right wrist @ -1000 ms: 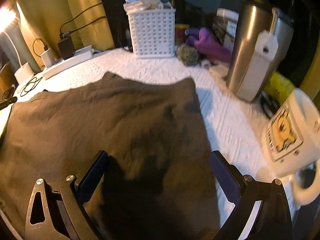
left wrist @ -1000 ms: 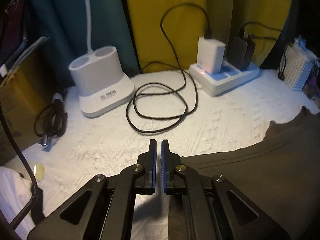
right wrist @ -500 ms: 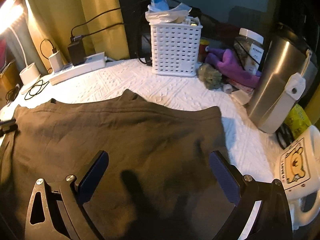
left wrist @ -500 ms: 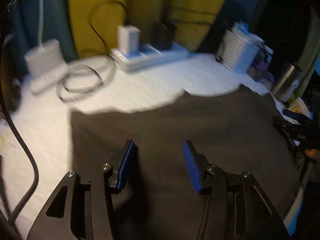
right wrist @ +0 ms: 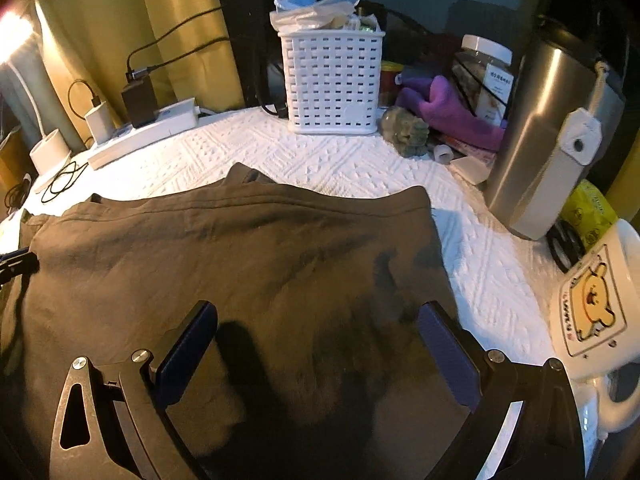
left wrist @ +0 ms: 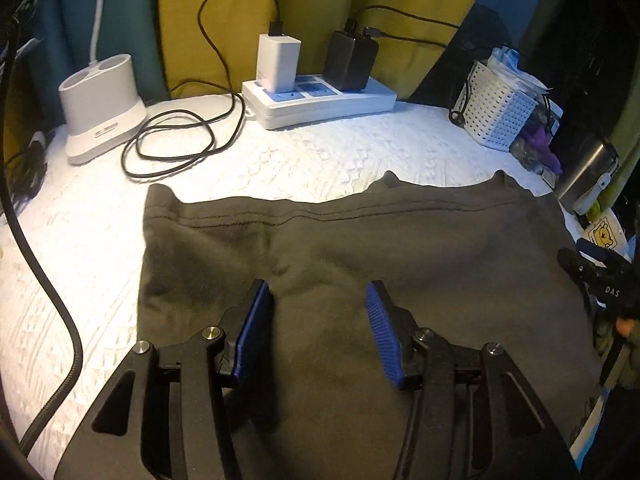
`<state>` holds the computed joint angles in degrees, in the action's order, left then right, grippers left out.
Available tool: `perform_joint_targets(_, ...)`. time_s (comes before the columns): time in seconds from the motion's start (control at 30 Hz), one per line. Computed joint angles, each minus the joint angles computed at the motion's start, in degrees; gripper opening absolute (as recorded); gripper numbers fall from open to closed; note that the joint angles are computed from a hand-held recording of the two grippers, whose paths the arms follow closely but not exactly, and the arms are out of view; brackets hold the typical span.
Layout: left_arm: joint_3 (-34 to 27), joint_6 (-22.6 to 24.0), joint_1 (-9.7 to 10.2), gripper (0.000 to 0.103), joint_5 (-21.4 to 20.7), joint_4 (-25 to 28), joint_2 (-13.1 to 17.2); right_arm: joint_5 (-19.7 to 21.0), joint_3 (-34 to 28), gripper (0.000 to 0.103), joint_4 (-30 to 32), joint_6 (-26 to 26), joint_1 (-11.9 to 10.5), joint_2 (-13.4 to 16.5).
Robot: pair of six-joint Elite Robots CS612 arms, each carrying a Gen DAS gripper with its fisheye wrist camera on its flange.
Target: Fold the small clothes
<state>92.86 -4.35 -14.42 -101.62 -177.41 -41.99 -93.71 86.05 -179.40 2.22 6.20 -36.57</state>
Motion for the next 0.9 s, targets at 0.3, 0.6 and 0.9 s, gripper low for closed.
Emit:
perform_joint_targets(0.3,5.8,1.0,-0.3,0.05,0.4,-3.7,-3.2,-1.4,6.3,0.101,-5.1,1.6,-0.1,-3.5)
perform_joint_targets(0.6,12.6,3.4,-1.42,0.05,-0.3,-9.0,-6.3,-1.5,12.7,0.101,-8.7,2.8,0.2,-6.1)
perform_joint_targets(0.9,16.5,3.7,-2.37,0.05,-1.4,-9.3,-6.7,-1.9,16.8,0.101,-8.9,3.0,1.0,-6.5)
